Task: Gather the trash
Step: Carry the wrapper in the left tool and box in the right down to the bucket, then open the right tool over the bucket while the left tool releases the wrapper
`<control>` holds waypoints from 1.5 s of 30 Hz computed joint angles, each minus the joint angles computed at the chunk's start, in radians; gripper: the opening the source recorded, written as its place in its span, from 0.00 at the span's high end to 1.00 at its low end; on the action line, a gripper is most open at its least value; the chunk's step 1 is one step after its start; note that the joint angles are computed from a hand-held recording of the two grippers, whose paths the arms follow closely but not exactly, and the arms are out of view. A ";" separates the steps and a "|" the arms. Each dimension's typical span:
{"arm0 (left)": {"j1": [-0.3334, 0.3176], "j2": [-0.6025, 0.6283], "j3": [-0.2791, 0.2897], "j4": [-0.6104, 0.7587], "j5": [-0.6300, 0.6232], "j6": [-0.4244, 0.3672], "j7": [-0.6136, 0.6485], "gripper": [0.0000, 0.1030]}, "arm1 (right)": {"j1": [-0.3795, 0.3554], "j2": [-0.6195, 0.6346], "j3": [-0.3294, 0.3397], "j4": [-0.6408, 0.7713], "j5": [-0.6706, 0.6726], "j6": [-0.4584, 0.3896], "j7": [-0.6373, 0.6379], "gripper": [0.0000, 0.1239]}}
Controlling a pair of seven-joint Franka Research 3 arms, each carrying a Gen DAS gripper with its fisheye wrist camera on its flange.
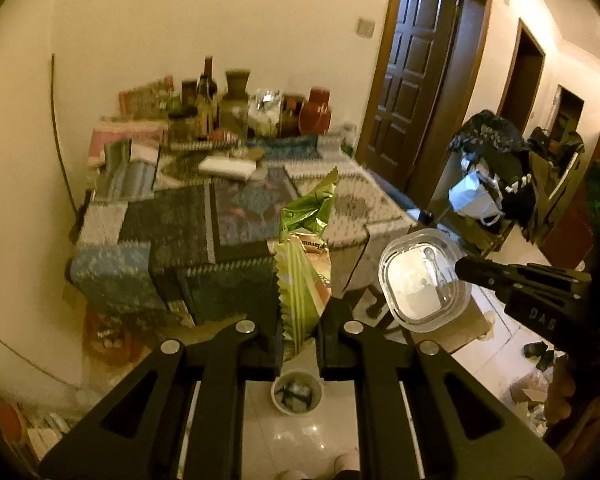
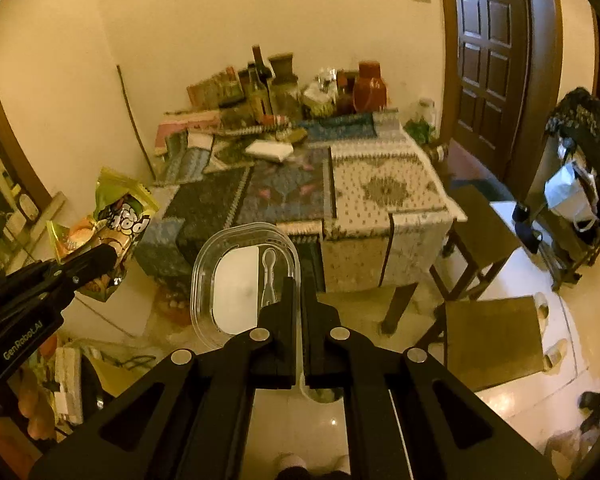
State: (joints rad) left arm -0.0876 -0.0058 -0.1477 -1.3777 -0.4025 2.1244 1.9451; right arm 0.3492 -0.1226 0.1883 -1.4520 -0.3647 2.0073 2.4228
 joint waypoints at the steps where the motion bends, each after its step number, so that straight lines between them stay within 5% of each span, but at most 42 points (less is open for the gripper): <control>1: -0.003 0.001 -0.003 -0.017 0.014 0.000 -0.014 0.89 | -0.002 -0.008 -0.007 -0.027 0.016 0.014 -0.007 0.98; 16: -0.061 0.073 -0.049 -0.313 0.121 0.115 -0.161 0.89 | -0.071 -0.056 -0.054 -0.447 0.212 0.221 -0.127 0.98; 29: -0.040 0.285 -0.085 -0.424 0.176 0.250 -0.238 0.89 | -0.070 0.097 -0.093 -0.644 0.323 0.497 -0.236 0.98; 33: -0.035 0.353 -0.092 -0.421 0.222 0.285 -0.254 0.89 | -0.061 0.166 -0.104 -0.665 0.454 0.589 -0.324 0.97; 38: -0.022 0.430 -0.114 -0.385 0.239 0.302 -0.265 0.89 | -0.047 0.254 -0.120 -0.628 0.514 0.560 -0.371 0.60; 45: -0.025 0.516 -0.140 -0.306 0.249 0.262 -0.276 0.85 | -0.052 0.249 -0.137 -0.639 0.525 0.535 -0.384 0.60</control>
